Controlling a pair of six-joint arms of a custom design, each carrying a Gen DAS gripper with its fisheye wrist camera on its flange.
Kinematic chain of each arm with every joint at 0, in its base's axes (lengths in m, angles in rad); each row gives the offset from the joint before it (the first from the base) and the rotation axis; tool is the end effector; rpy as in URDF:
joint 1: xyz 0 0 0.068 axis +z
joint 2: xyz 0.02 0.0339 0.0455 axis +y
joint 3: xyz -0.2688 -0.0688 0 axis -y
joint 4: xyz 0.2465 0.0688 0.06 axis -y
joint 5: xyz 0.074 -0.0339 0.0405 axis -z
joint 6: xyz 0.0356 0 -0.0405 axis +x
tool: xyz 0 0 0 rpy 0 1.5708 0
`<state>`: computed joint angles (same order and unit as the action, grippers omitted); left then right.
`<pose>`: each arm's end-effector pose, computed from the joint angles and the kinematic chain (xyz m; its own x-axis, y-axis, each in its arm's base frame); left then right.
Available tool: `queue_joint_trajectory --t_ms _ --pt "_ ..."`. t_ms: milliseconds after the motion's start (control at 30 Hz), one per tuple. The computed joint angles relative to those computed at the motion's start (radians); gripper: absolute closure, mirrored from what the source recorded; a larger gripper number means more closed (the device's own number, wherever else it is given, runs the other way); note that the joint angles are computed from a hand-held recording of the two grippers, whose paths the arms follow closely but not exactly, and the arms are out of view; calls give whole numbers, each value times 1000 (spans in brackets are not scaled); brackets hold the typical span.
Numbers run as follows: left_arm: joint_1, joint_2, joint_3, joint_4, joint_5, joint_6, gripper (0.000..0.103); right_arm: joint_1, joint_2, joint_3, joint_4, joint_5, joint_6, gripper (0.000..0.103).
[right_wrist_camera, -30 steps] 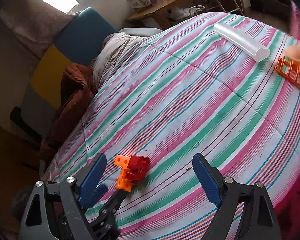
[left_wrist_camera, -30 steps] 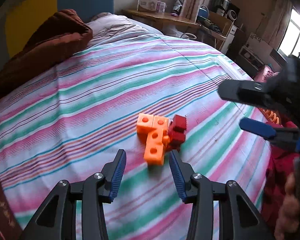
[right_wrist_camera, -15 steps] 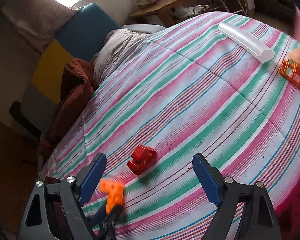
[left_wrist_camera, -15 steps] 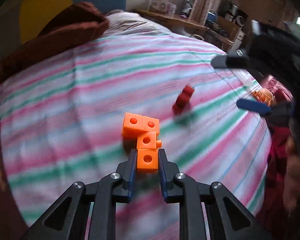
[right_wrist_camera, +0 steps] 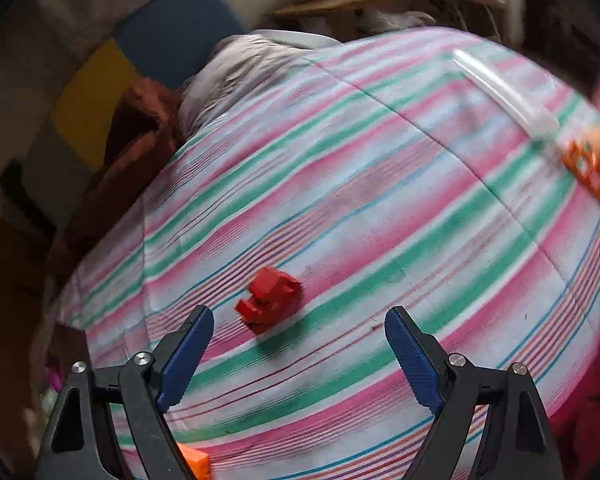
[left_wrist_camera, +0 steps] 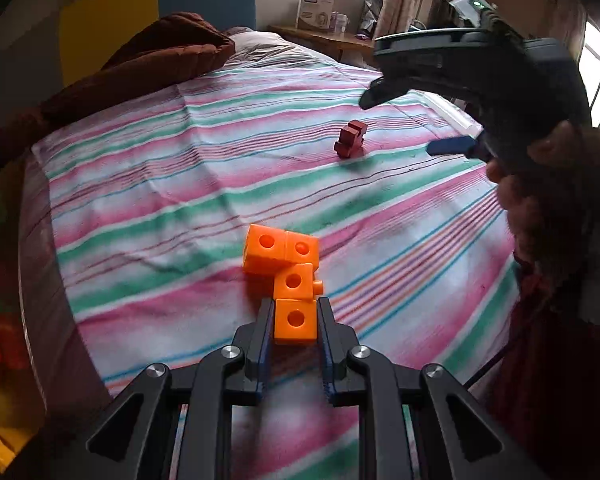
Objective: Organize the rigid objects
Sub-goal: 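Grasp the small red block with the right gripper while the left holds the orange cubes, then carry the orange cube stack in the left gripper over the gold tray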
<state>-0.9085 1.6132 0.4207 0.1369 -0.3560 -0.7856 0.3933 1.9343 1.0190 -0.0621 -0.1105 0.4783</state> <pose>0.1519 -0.1746 0.0817 -0.8264 -0.0183 -0.5628 0.0694 0.9885 -0.1341 0.3445 0.1472 0.1152 -0.8813 0.1296 -0.4543 -0.0363 0.9403 0.3385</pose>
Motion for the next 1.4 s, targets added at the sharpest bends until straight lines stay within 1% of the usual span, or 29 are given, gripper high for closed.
queue_joint_trajectory --t_ms 67,200,267,367,400,433,467,500,533,567,600,700,733,767,833,1000,1067,1133,1267,1400 --pt "-10 -24 -23 7 2 -12 84 30 10 26 -16 36 -52 15" --pt "-20 -50 -51 9 1 -26 84 78 97 144 -92 117 -145 15" --pt "-14 -64 -62 13 12 -32 84 82 146 201 -133 123 -161 15" --pt "-14 -76 -70 11 16 -38 84 83 210 265 -160 147 -158 15" --pt "-13 -74 -71 12 18 -39 84 78 233 285 -168 140 -157 17" --pt "-12 -71 -72 16 17 -39 84 73 256 308 -185 117 -163 35" --pt "-26 -79 -75 6 9 -53 84 86 262 319 -194 159 -183 64" --pt "-27 -89 -76 -3 8 -59 84 91 259 319 -189 169 -205 73" --pt "-28 -101 -81 -6 5 -63 84 84 250 312 -192 134 -214 88" --pt "-30 -115 -85 -9 1 -65 84 73 241 302 -199 90 -209 88" --pt "-34 -117 -81 -15 -3 -70 84 72 228 281 -193 78 -217 88" --pt "-48 -134 -78 -32 -20 -80 84 89 193 211 -162 95 -274 88" --pt "-56 -138 -74 -43 -30 -85 84 91 183 199 -164 83 -279 88" --pt "-59 -149 -75 -54 -34 -87 84 89 181 196 -168 54 -281 88" --pt "-80 -175 -70 -87 -52 -102 84 91 185 201 -173 62 -298 87" --pt "-168 -259 -45 -226 -148 -161 84 78 181 191 -170 46 -312 87" --pt "-201 -305 -32 -299 -189 -189 84 78 180 185 -161 47 -326 87" --pt "-191 -328 -30 -318 -205 -177 84 77 176 178 -156 50 -333 87" --pt "-228 -409 -14 -438 -261 -228 84 90 170 171 -155 63 -334 87" --pt "-278 -495 5 -583 -320 -308 84 90 149 143 -141 68 -350 87"
